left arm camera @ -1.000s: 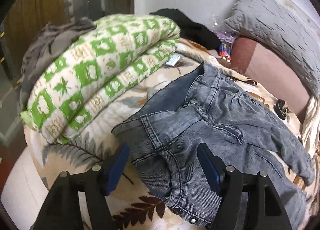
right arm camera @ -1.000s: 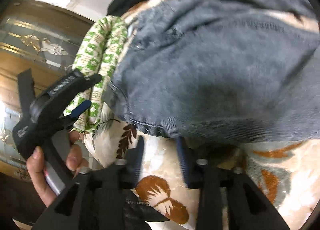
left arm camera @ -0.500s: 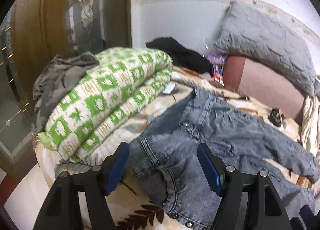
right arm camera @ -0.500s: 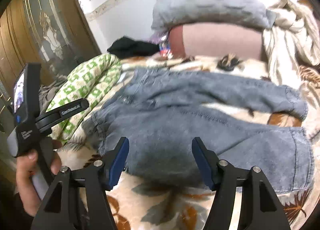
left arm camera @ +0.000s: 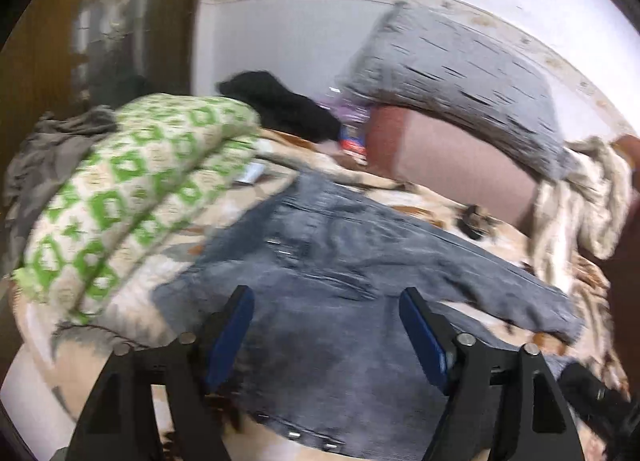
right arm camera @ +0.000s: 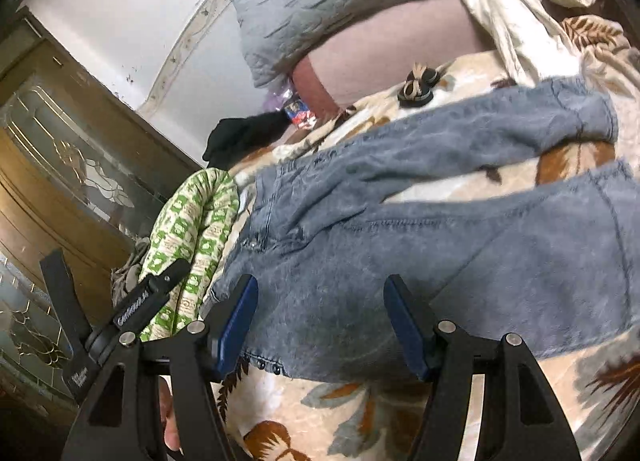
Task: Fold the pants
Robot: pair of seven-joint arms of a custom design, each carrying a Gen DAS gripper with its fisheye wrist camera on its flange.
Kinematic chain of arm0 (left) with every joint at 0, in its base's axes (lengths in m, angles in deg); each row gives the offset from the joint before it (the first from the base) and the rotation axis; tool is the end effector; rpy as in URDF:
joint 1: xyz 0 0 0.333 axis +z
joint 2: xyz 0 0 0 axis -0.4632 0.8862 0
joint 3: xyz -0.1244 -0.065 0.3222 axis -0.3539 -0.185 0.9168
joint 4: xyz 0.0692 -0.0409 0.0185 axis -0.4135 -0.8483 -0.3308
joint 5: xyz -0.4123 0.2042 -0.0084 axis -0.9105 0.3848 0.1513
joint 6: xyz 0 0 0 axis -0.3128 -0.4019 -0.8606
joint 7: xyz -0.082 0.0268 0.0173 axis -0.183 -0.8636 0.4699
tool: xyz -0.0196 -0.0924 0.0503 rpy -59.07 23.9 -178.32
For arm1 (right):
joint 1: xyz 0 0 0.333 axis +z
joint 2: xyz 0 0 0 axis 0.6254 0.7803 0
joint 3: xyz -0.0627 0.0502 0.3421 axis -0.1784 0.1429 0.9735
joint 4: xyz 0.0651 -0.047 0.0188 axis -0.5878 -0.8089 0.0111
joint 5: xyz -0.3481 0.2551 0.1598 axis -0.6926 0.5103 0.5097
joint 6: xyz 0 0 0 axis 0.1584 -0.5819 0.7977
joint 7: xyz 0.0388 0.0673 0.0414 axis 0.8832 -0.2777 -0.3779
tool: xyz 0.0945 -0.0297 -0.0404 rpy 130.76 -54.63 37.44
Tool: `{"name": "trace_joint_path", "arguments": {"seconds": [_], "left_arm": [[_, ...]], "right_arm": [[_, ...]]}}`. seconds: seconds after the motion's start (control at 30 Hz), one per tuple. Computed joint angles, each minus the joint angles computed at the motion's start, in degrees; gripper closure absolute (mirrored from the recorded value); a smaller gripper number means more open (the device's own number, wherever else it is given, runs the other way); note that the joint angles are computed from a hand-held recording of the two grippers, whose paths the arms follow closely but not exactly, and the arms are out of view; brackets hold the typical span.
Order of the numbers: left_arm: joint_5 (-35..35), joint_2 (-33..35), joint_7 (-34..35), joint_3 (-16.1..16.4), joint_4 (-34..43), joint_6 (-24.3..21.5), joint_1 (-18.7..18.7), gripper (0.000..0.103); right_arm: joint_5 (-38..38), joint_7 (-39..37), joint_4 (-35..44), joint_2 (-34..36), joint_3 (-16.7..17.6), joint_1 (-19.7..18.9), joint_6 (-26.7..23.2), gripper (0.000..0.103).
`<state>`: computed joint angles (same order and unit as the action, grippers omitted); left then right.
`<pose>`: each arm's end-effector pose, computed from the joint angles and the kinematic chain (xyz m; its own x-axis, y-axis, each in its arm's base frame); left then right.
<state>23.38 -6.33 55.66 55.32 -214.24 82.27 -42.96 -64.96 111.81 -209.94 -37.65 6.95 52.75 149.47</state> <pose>0.4605 -0.1129 0.5395 -0.1969 -0.9621 0.1887 -0.6671 -0.0095 -0.7449 0.3374 0.1486 0.5262 -0.2128 -0.7743 -0.5960 -0.5718 0.5933 -0.5666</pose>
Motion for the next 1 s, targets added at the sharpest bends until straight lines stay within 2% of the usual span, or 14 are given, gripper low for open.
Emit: {"name": "trace_joint_path", "arguments": {"seconds": [0.1,0.17,0.27,0.3,0.4,0.53,0.63,0.7,0.77,0.8,0.9,0.93,1.0], "left_arm": [[-2.11,0.88,2.17,1.48,1.88,-2.05,-3.31,0.024],[-4.02,1.80,3.96,2.33,4.27,-4.75,-5.10,0.024],[-5.72,3.82,3.50,0.62,8.75,-7.12,-4.44,0.024],[-7.01,5.06,4.66,0.98,11.17,-8.60,-5.29,0.024],[-7.21,8.77,6.02,-1.14,15.99,-9.96,-3.95,0.022],[-8.02,14.01,6.66,-3.86,20.84,-11.70,-2.60,0.021],[-11.73,16.83,9.81,-4.80,21.02,-11.05,-3.00,0.021],[-8.44,18.18,5.86,-6.98,20.16,-12.01,-0.97,0.021],[-10.35,19.52,8.39,-6.69,20.54,-14.59,-1.16,0.021],[-8.48,20.09,6.92,-7.49,20.78,-15.03,-0.30,0.021],[-8.23,21.58,6.83,-8.05,21.95,-17.47,0.64,0.021],[-7.55,21.96,5.98,-8.37,22.21,-17.77,1.08,0.021],[-7.18,22.08,5.54,-8.78,22.13,-17.36,1.50,0.021]], "right_arm": [[-2.10,0.31,0.44,-3.57,1.64,-3.71,-2.35,0.036],[-3.50,-1.24,1.26,-4.88,0.84,-4.65,-3.63,0.036],[-5.50,-6.99,4.29,-5.16,-2.95,-5.56,-6.71,0.026],[-6.21,-9.95,5.66,-4.87,-4.88,-5.98,-7.77,0.020],[-6.19,-16.11,8.36,-3.21,-8.80,-7.55,-10.59,0.018],[-3.76,-21.50,11.56,2.06,-13.93,-11.42,-15.10,0.018],[-2.86,-22.59,12.61,7.55,-15.65,-17.15,-17.33,0.018],[-1.51,-23.94,12.44,10.58,-17.37,-19.04,-17.19,0.018],[0.30,-26.57,12.91,14.16,-19.64,-19.88,-16.41,0.018],[1.23,-28.49,13.68,16.41,-20.93,-20.10,-16.03,0.018],[1.98,-31.74,16.06,22.03,-21.44,-22.50,-15.17,0.018],[3.29,-33.52,16.64,23.54,-22.34,-22.24,-14.85,0.018],[9.81,-39.67,18.43,27.46,-26.34,-19.31,-14.21,0.020]]}}
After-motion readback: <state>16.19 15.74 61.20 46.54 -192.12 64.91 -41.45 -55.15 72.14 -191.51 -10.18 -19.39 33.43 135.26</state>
